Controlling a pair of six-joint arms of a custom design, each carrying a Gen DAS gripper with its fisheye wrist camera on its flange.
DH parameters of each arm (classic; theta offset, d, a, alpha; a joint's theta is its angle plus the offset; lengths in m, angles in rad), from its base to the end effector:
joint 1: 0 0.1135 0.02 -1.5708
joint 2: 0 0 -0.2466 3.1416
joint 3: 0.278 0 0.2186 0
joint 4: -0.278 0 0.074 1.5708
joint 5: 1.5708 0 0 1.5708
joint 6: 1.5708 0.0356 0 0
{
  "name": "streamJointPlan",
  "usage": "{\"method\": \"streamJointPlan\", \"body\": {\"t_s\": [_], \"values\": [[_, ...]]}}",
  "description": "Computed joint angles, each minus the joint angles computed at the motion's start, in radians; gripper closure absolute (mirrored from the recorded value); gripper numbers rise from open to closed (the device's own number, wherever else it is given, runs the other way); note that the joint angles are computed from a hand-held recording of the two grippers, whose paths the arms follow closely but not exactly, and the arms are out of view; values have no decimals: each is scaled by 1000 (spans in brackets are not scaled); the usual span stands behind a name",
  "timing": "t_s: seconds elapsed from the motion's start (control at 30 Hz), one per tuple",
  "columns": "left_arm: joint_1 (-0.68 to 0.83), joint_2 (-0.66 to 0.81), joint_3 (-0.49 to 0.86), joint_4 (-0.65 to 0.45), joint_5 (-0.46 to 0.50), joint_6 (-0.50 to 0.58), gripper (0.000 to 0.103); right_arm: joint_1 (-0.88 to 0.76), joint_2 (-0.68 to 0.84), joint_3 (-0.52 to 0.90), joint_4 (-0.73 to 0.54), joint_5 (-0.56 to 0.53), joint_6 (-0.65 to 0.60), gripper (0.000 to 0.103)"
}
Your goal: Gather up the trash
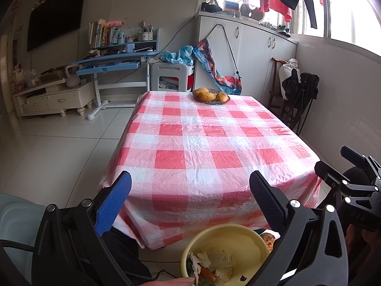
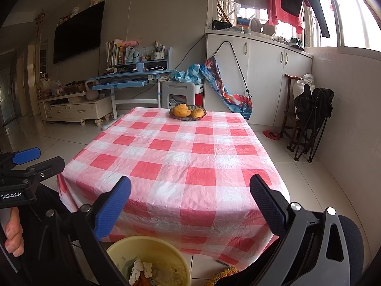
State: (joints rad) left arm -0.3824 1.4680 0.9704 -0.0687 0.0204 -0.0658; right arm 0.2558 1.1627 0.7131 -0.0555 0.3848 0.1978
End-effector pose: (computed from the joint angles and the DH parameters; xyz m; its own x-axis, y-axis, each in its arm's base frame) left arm 0.2786 -0.1128 0.2524 -0.5223 0.1392 -0.8413 0.3555 0.9323 -0.0664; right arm 0.2270 0.0456 0.2507 -0.4426 0.0725 -0.8938 0.1737 0.9848 -0.0061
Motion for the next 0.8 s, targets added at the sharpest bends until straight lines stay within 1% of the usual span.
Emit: {"method": "streamJointPlan", "body": {"t_s": [0.23, 0.57, 0.67, 0.73, 0.77, 0.8], "values": [[-5, 2, -8, 4, -10, 1, 7, 2, 1, 1, 0, 2, 0, 8], [3, 19, 10, -20, 2, -9, 7, 1, 3, 0, -1, 2, 0, 8], [6, 31, 26, -39, -2, -16, 7, -4, 3, -3, -1, -5, -4, 8], [18, 47, 42, -59, 20, -20, 7, -9, 2, -8, 3, -11, -9, 8], [20, 51, 42, -55, 22, -25, 7, -10, 3, -9, 4, -12, -10, 8], [18, 40, 18, -25, 8, -29, 7, -11, 4, -9, 3, -15, -11, 8]]}}
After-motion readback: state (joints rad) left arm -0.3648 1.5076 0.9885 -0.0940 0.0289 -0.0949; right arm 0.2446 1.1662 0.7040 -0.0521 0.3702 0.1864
